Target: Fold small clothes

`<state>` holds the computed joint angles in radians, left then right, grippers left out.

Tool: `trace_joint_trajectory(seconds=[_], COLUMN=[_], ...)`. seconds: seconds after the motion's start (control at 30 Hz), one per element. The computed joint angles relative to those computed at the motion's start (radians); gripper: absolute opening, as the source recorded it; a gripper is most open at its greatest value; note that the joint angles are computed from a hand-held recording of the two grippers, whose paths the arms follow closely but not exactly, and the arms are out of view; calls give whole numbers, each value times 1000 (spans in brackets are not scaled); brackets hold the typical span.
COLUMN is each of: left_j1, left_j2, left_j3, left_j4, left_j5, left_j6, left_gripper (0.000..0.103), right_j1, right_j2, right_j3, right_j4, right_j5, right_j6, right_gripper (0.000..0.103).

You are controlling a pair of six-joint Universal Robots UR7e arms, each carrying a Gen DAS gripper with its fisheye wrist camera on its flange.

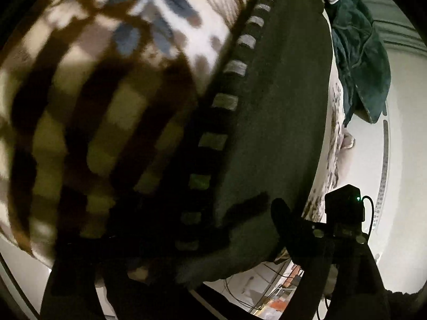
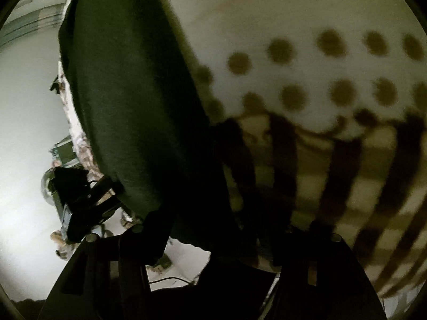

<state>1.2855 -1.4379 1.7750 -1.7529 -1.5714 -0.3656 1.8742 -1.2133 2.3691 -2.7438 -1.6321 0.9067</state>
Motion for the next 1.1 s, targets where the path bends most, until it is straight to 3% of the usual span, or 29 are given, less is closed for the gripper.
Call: trace_joint_trajectory(seconds=[0.07, 0.1, 0.13, 0.17, 0.2, 0.23, 0.27, 0.5, 0.7, 0.83, 1.1], left_j1=[-18, -22, -25, -30, -31, -30, -30, -68, -104, -94, -47], left_j2=[-10, -17, -24, -33, -39, -48, -55, -100, -37, 71, 417], left_j3=[10, 16, 23, 32, 36, 38, 44, 12, -95, -211, -579], left_j4=[-1, -1, -6, -2, 4, 15, 10, -18, -97, -169, -214], left_j5=[-2, -2, -8, -4, 3, 9, 9, -52, -112, -148, -147], left_j6=[9, 12, 12, 4, -3, -10, -23, -99, -145, -132, -91], left_gripper=[84, 81, 66, 55, 30, 14, 11, 8, 8, 8, 8], right_j1=[-10, -13, -13, -10, -4, 3, 11, 105, 161, 165, 67], right_j2=[29, 38, 51, 62, 67, 73, 80, 57, 11, 21, 152], right_j3=[9, 13, 13, 10, 14, 20, 19, -41, -155, -278, -622], right_j4=[-66, -86, -102, -107, -118, -140, -154, -126, -38, -2, 101], right_j5=[40, 59, 67, 67, 61, 56, 52, 10, -23, -69, -166], right_j6=[-11, -14, -13, -3, 14, 27, 35, 78, 49, 2, -185], right_gripper=[59, 52, 46, 32, 21, 18, 15, 11, 11, 11, 11])
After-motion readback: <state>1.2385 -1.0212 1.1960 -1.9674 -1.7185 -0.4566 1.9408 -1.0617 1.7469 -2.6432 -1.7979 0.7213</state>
